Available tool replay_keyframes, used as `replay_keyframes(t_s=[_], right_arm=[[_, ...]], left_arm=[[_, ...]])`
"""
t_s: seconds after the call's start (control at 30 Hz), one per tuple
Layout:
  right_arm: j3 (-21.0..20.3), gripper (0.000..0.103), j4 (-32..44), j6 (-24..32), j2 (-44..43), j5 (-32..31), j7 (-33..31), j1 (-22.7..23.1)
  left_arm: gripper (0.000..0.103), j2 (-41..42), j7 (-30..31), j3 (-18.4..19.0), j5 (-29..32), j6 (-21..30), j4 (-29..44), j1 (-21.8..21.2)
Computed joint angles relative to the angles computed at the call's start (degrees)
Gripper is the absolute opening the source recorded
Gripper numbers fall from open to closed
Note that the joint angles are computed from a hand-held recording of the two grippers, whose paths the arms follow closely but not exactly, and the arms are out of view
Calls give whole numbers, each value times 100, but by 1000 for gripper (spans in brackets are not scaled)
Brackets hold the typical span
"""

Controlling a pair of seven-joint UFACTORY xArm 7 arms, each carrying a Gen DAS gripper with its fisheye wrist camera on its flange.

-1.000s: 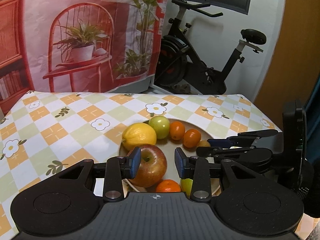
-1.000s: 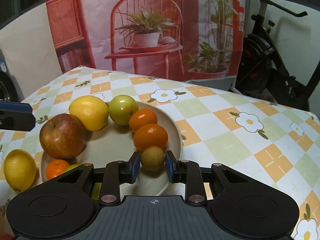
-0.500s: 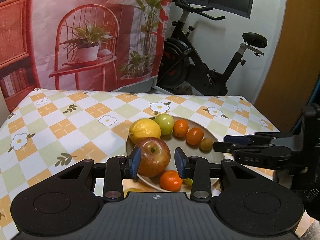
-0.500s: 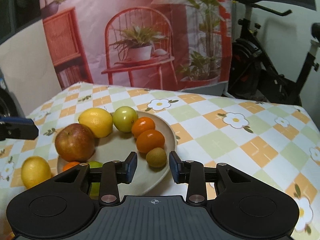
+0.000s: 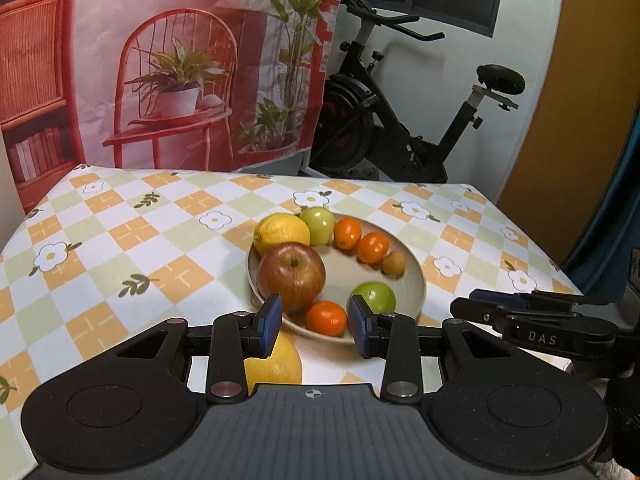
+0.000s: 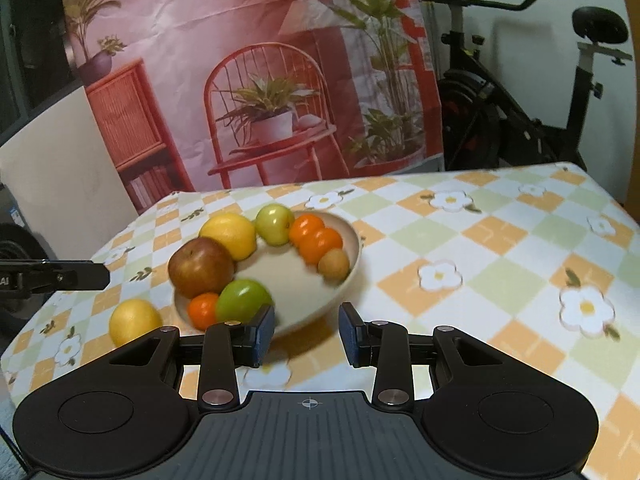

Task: Organize fruits
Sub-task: 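Withdraw both tools from the plate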

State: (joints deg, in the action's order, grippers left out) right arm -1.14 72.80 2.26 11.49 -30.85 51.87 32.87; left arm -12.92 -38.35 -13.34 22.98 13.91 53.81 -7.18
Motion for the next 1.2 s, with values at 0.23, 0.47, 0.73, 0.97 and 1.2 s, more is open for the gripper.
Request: replay_keyframes(t_s=[0.23, 0.47, 0.73, 0.97, 1.2], right_arm=[[235, 33, -403, -88, -311, 32, 117, -71], [1144, 34, -397, 142, -340, 1359, -1356, -558], [1362, 38, -384, 618, -520, 2098, -2304, -406], [1399, 38, -415, 1233, -799, 2186, -2409, -341], [1489, 38, -446, 1555, -900, 2374, -2604, -370]], left_arm=[[39, -276, 5, 1, -131, 132, -258, 5], [39, -612, -15, -14, -218, 250, -474, 131], [39, -958, 280, 28, -594, 232, -790, 25], [39, -1190, 489, 30, -932, 76, -1048, -58], [40, -1309, 749, 108, -1280, 111, -1168, -203]])
